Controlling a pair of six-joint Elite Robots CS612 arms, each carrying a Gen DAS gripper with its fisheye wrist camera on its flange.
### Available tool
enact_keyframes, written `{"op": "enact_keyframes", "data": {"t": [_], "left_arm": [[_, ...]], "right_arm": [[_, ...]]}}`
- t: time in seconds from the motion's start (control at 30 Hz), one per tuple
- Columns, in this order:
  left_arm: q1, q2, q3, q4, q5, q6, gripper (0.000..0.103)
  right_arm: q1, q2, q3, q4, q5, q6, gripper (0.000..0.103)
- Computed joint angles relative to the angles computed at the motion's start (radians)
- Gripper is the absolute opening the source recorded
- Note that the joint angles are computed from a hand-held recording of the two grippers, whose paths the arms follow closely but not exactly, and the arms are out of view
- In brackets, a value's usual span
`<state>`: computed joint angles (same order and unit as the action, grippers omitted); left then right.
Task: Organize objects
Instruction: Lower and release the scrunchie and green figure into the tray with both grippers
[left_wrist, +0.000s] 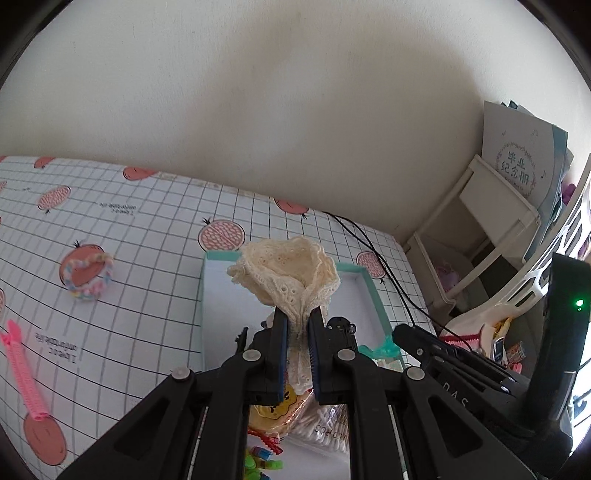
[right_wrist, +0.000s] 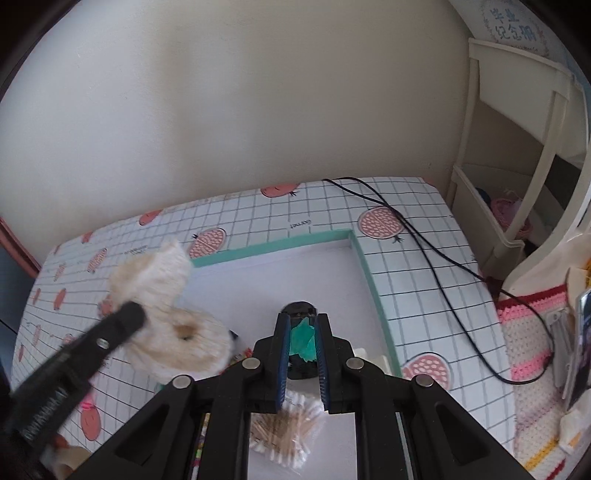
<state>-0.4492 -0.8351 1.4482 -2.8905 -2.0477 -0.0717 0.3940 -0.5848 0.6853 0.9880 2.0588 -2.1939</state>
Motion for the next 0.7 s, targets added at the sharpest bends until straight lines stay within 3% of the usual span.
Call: {"op": "enact_keyframes", "data": {"t": [0.13,0.47,0.7], "left_arm": [[-0.004,0.004,0.0,0.015,0.017,0.004,0.011],[-0.021,0.012,-0.017,0.184,0.078,0.077,0.011],[-0.031,0.012,-0.015,0.243,0.127,0.109,0.011]], "right_arm": [[0.003,0.019,-0.025,-0.006,0.003,-0.021,0.015],[-0.009,0.102,-0.137,0.142,-0.112,-0.016,0.015],[-0.012,0.117,-0.152,0.177,-0.152,-0.01,0.015]]}}
